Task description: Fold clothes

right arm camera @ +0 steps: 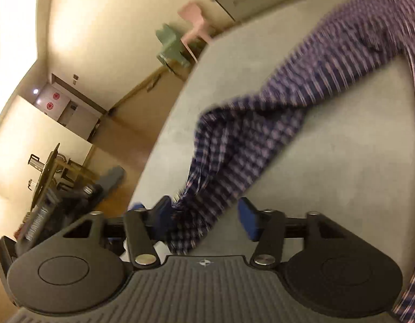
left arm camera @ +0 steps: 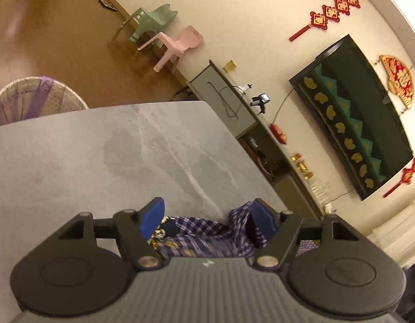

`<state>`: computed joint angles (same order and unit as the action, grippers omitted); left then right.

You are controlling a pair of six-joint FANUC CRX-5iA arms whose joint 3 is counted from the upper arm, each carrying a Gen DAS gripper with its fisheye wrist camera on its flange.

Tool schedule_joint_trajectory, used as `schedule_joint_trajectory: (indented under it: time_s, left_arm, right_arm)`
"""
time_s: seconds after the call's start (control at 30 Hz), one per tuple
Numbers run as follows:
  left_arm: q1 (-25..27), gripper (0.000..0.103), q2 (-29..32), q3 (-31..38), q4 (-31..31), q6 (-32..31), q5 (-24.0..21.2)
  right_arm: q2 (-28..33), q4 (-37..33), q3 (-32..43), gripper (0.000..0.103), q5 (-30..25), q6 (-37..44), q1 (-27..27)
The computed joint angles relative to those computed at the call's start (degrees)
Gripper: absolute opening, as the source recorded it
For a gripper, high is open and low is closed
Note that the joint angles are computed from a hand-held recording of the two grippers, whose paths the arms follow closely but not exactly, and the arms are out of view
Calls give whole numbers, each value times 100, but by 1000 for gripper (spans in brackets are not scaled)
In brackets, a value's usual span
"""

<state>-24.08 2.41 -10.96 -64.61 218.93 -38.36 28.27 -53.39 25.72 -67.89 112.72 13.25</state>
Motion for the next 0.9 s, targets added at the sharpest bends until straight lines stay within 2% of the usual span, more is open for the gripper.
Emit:
schedule_joint_trajectory:
  time_s: [0.07,0.3,0.4,0.47,0.6,0.67,0.7,0.8,0.9]
  left_arm:
    - [14,72,5,0,82,-61,-9]
    - [55,72,-77,-84,203,-35,-36]
    - [57,72,-116,-120,229,-11,-76]
    - [69,72,-146,-161,221,53,-72]
    - [157,72,-172,-199,373,26,27]
    - [178,72,-188,-230,401,62,74]
    - [179,72,-190,-241,415,80,71]
    - [194,72,-206,-269,456,76,81]
    - [218,72,-226,-295,497,35,104]
  right_arm:
    - [-21,9,36,70,-18,68,30]
    - [210,497,307,70,50,-473,438]
    - [160,600,231,69,153,-441,496]
    - [4,758,33,70,423,-119,535]
    - [-416,1184,-384,72,1229,1152,718]
    - [-511,1450,-434,82,1522,1984,879]
    - [-480,1596,-362,89,1527,2447,974]
    - [-328,2218,-176,89,1478,3611,1295]
    - [-34,2828,172,89,1101,3807,1524]
